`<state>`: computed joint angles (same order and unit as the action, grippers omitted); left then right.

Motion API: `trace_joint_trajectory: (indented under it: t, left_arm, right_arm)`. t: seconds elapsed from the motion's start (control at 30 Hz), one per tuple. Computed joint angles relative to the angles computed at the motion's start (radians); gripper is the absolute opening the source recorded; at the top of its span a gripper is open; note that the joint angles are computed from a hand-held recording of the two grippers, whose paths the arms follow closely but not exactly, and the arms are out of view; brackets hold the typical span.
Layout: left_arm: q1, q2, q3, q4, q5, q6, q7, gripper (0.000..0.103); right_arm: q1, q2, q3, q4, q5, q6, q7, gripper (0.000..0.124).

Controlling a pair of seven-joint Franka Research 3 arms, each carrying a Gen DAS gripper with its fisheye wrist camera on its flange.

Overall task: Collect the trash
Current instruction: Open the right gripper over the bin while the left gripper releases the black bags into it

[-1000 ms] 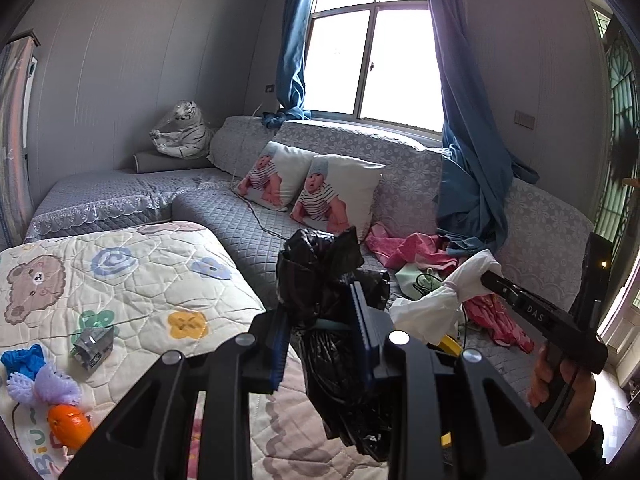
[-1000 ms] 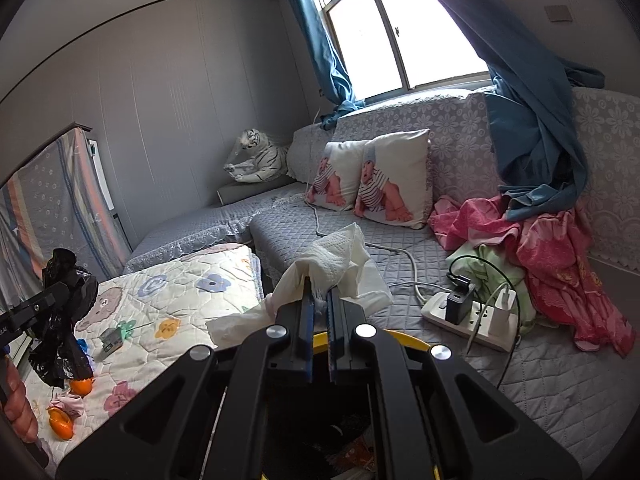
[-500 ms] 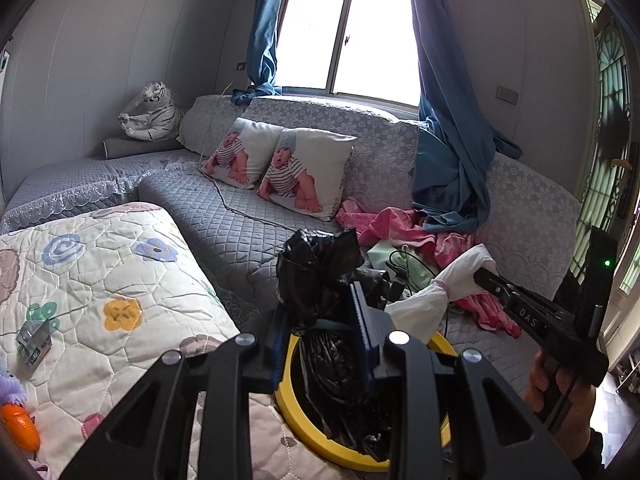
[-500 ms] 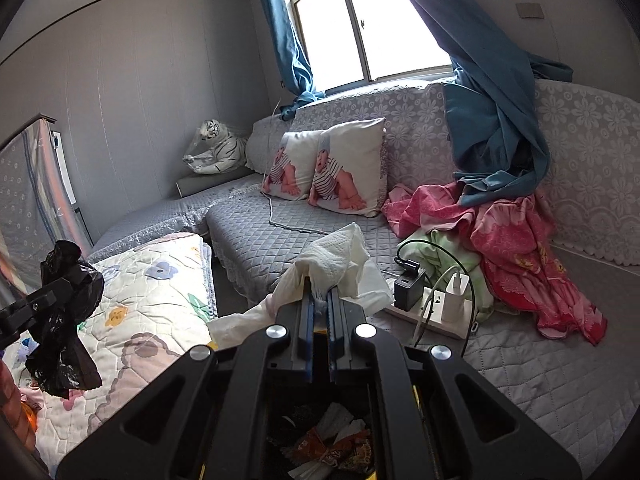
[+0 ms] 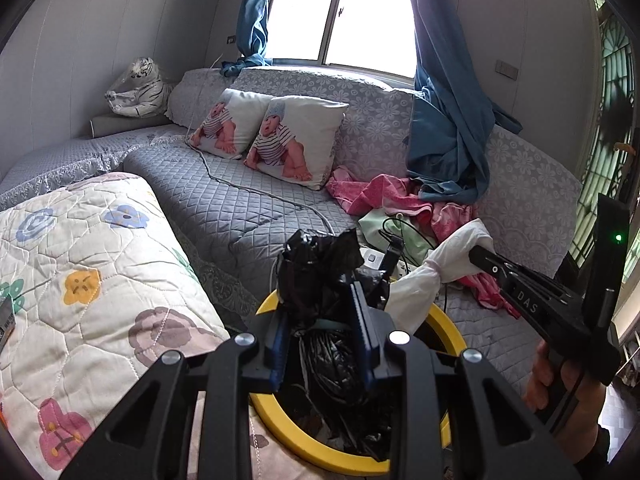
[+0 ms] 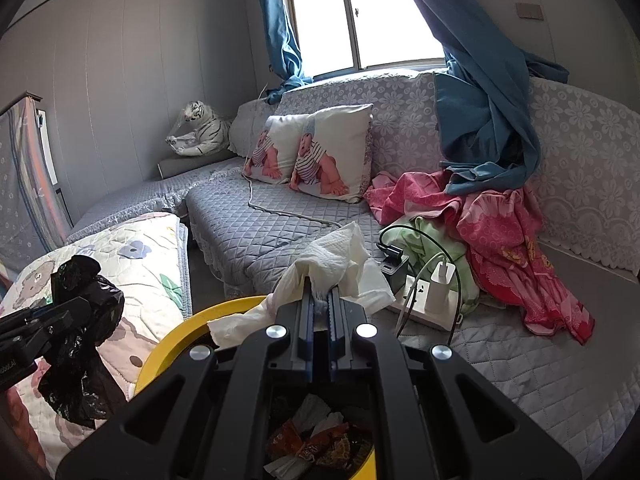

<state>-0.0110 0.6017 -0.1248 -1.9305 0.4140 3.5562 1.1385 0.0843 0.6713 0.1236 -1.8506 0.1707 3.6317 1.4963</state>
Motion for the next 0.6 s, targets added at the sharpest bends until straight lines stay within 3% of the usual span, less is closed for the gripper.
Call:
trace_joint_trajectory:
  t: [0.1,0.2,0.3,0.37,0.4,0.5,0.57,0.6]
  left_arm:
    - [-0.022,0.017,0.016,0.019,-0.017,-0.019,0.012,0.027]
    - [0.010,0.037,-0.020,0.044,0.009,-0.046,0.000,0.027]
    - [0.004,0.050,-0.016,0.062,0.007,-0.064,0.002,0.027]
    - [0.055,0.064,-0.070,0.076,0.043,-0.082,-0.013,0.028]
    - [0.074,0.071,-0.090,0.084,0.058,-0.090,-0.019,0.029]
    - [0.058,0.073,-0.075,0.089,0.056,-0.096,-0.017,0.033]
    - [0.074,0.073,-0.088,0.085,0.063,-0.091,-0.024,0.038]
    - [0.071,0.071,-0.082,0.082,0.058,-0.086,-0.029,0.045]
  right_arm:
    - [-0.001,0.011,0.002,0.020,-0.001,-0.035,0.000,0.005]
    - [-0.009,0.025,0.012,0.042,-0.004,-0.069,0.002,0.006]
    - [-0.012,0.035,0.016,0.059,-0.004,-0.089,-0.003,0.006]
    - [-0.010,0.040,0.016,0.068,0.002,-0.098,-0.007,0.006]
    - [-0.003,0.042,0.010,0.072,0.010,-0.102,-0.010,0.006]
    - [0.005,0.045,0.005,0.082,0.029,-0.114,-0.016,0.006]
    - [0.021,0.046,-0.010,0.088,0.048,-0.121,-0.024,0.006]
    - [0.021,0.046,-0.011,0.089,0.054,-0.124,-0.026,0.006]
